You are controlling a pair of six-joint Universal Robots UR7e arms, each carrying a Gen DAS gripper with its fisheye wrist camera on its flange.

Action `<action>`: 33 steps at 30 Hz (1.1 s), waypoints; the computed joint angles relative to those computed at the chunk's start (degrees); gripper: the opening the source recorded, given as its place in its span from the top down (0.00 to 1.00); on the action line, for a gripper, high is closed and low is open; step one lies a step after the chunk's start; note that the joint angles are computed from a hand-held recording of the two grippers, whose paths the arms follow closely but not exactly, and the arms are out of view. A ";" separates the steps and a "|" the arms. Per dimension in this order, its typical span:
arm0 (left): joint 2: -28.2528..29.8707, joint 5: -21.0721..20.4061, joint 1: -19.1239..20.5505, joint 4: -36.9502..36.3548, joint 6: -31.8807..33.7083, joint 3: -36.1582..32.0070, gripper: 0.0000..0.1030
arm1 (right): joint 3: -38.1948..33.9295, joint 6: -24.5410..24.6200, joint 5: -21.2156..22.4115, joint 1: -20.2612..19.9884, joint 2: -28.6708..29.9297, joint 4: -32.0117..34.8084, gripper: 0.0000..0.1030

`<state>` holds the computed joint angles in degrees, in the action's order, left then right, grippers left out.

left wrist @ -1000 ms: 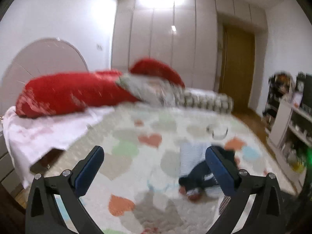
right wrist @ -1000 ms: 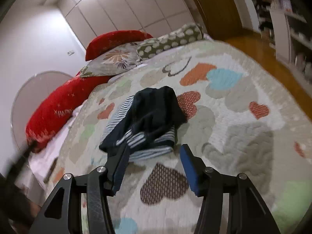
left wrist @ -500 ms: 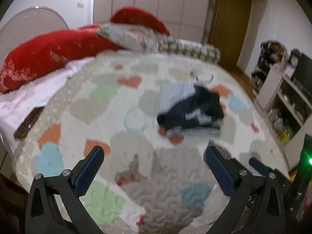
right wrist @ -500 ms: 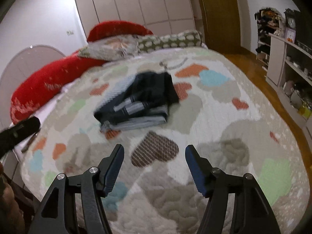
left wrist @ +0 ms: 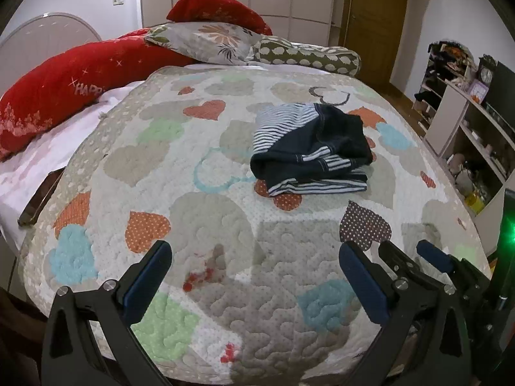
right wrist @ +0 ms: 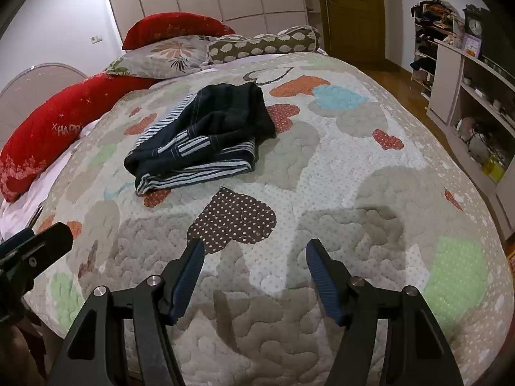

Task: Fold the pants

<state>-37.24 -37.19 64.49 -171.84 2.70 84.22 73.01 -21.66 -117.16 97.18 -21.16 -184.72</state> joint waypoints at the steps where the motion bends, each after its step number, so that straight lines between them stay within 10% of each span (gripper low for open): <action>1: 0.05 0.09 -0.06 0.47 -0.14 -0.09 0.00 | -0.05 -0.06 -0.06 0.04 0.06 0.03 0.31; 33: -0.14 -1.63 0.94 7.46 -4.85 -0.94 0.00 | -1.08 -1.59 -1.43 -0.18 1.18 0.56 0.29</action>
